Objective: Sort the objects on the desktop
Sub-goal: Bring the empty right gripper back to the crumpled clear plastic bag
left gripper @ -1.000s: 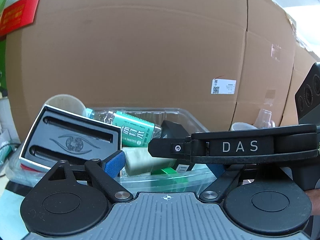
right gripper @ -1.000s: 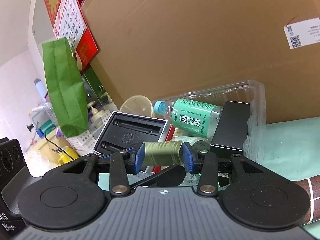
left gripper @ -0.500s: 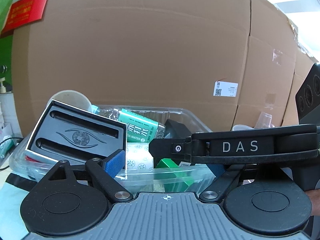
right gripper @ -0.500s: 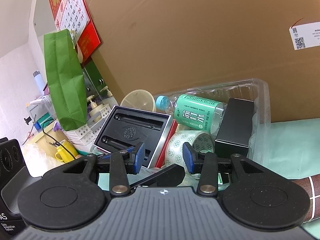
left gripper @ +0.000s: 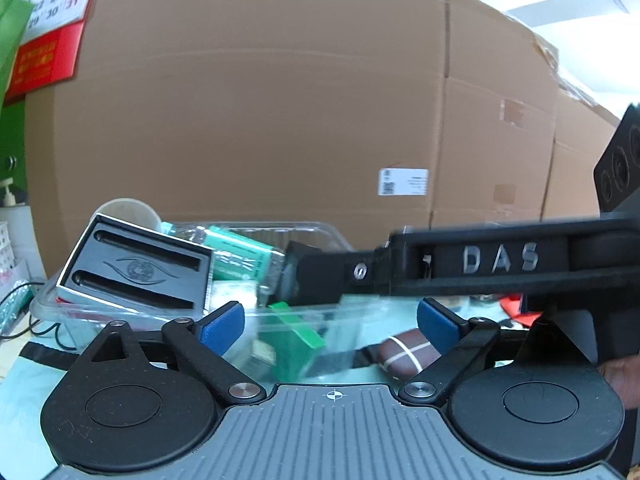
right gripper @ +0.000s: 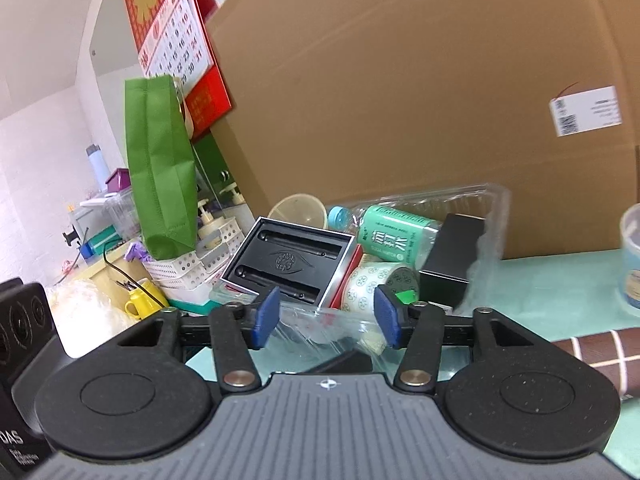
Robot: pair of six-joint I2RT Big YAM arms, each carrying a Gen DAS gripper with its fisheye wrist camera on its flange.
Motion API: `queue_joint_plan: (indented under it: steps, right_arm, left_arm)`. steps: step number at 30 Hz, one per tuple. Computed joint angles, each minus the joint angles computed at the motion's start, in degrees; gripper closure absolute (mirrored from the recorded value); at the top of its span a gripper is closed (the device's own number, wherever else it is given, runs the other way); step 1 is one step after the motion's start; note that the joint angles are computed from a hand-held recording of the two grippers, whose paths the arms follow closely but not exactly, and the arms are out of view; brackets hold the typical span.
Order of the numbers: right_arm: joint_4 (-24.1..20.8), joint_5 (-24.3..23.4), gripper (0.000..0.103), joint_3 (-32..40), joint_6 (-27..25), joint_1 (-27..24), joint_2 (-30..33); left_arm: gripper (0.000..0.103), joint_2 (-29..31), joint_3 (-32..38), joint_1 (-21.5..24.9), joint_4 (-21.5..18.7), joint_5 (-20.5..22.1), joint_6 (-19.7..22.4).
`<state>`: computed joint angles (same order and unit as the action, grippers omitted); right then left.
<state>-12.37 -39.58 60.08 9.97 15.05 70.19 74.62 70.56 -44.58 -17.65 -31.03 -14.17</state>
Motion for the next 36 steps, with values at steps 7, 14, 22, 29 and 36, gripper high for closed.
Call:
queue_joint_plan:
  steps: [7,14,22,29,36]
  right_arm:
    - [-1.59,-2.48,0.036,-3.18,-2.11,-5.82,-3.93]
    - [-4.02,-4.77,0.034,-6.16,-5.6,-13.74,-6.31]
    - [-5.58,-4.85,0.023,-8.87,-10.95,-23.04,-5.9]
    - [-3.65,-6.49,0.003,-9.89,-12.76,-30.77,-4.06]
    - [-2.88,-10.76,0.0,-6.34,-15.94,-34.87,0.81]
  left_arm:
    - [0.001,1.81,0.41,-4.69,-0.23,-2.66,-2.88]
    - [0.001,5.86,2.65,-7.71,-1.67,-2.26,-6.35]
    - [0.0,11.57,6.73,-10.51,-3.22,-2.73,-7.62]
    - [0.0,17.04,11.75,-11.92,-3.28,-2.04,-9.67]
    - [0.0,24.34,19.4,-11.46,-3.94,2.45,-15.12]
